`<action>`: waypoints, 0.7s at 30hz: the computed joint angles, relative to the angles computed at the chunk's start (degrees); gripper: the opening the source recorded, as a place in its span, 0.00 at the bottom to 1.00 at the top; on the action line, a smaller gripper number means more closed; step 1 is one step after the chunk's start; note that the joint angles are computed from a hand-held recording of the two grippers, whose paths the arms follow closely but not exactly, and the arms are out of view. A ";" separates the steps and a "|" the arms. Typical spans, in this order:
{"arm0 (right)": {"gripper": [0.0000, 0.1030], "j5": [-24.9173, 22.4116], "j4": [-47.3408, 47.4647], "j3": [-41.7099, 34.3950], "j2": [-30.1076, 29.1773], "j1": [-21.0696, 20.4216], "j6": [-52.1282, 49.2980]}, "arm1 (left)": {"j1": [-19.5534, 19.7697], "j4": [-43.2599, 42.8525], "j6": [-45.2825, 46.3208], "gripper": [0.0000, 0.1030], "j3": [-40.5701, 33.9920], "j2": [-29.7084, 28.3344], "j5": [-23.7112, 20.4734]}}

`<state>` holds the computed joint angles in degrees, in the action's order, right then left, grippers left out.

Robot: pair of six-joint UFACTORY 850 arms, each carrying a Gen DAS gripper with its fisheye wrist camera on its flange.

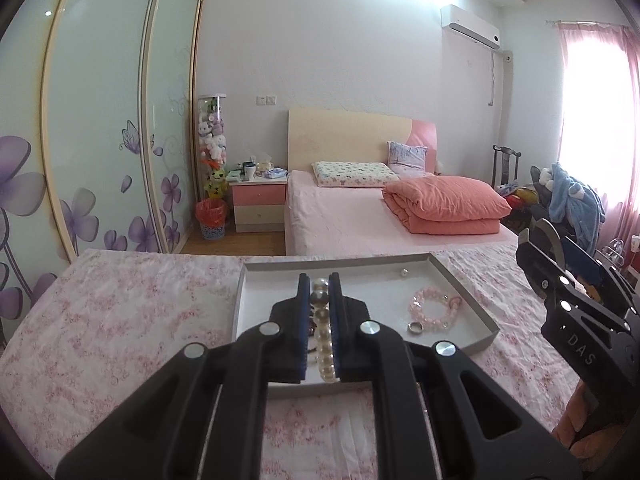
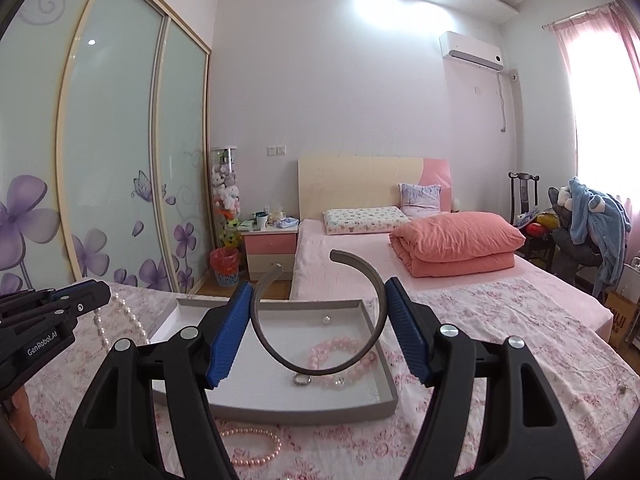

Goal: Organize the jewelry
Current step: 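Carry the pearl bracelet and silver cuff into the gray tray and open both tools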

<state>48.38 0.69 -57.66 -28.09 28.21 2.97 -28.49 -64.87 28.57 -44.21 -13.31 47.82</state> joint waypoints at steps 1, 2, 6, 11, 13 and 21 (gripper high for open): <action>0.66 0.21 -0.05 -0.25 -0.27 -0.05 0.05 | 0.16 0.00 0.13 0.10 -0.32 -0.27 0.08; 0.66 0.18 0.03 -0.83 -0.66 -0.06 -0.07 | 0.40 -0.03 0.28 0.10 -0.76 -0.62 0.15; 0.66 -0.51 -0.33 -2.91 -2.13 -0.08 0.15 | 1.52 0.33 0.49 0.10 -2.21 -1.89 -0.34; 0.66 -2.78 -0.46 -6.26 -4.44 0.11 0.37 | 3.15 1.32 0.44 0.10 -4.17 -3.87 -1.67; 0.66 -3.95 -0.29 -7.81 -5.56 0.17 0.21 | 3.77 1.83 0.35 0.10 -4.99 -4.70 -2.12; 0.66 -11.56 -0.23 -15.86 -10.94 0.55 0.54 | 6.88 3.75 -0.73 0.10 -8.42 -8.55 -5.61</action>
